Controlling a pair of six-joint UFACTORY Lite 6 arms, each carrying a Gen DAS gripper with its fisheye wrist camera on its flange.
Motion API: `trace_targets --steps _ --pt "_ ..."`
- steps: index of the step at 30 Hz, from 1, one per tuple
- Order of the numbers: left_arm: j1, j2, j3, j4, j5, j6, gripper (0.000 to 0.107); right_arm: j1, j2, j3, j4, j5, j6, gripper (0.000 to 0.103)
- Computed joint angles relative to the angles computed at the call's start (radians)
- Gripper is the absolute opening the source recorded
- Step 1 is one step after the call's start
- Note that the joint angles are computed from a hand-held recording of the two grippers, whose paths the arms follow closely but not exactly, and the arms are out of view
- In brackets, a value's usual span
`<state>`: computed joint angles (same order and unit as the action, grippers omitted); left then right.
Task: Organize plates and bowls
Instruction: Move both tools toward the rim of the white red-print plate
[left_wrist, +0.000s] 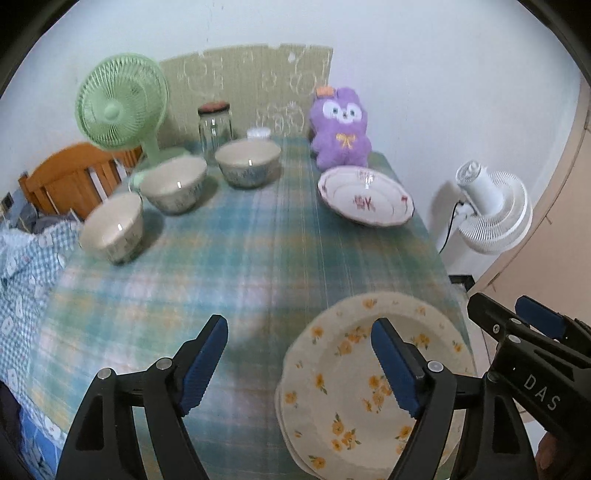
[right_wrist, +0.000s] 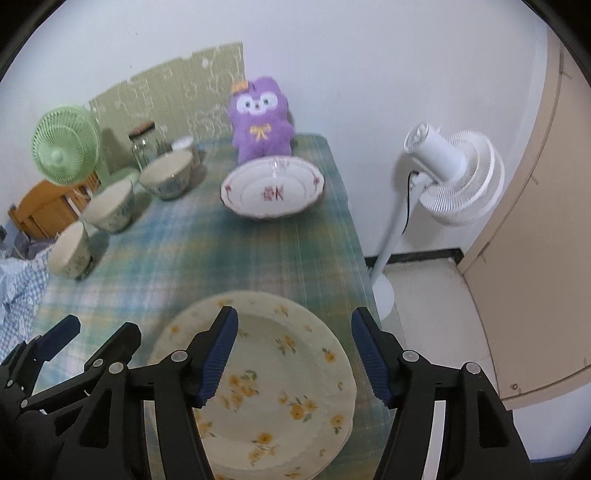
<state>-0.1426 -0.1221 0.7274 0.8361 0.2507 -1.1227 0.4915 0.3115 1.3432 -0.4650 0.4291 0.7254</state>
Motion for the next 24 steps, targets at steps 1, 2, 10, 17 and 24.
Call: trace_targets --steps 1,2,10,17,24 --pt "0.01 -0.017 0.005 -0.032 0.005 0.048 0.082 0.008 -0.004 0.008 -0.015 0.011 0.017 0.067" --pt "0.019 -0.025 0.013 -0.075 0.007 0.103 0.082 0.02 -0.007 0.023 -0.033 0.029 0.038 0.067" --pt "0.112 -0.088 0.068 -0.395 -0.01 0.526 0.083 0.085 -0.01 0.133 -0.135 0.129 0.196 0.067" --pt "0.161 -0.047 0.151 -0.623 -0.031 0.793 0.084 0.103 0.039 0.255 -0.191 0.192 0.246 0.067" --pt "0.149 0.042 0.246 -0.465 -0.026 0.624 0.088 0.063 0.118 0.369 -0.151 0.167 0.151 0.067"
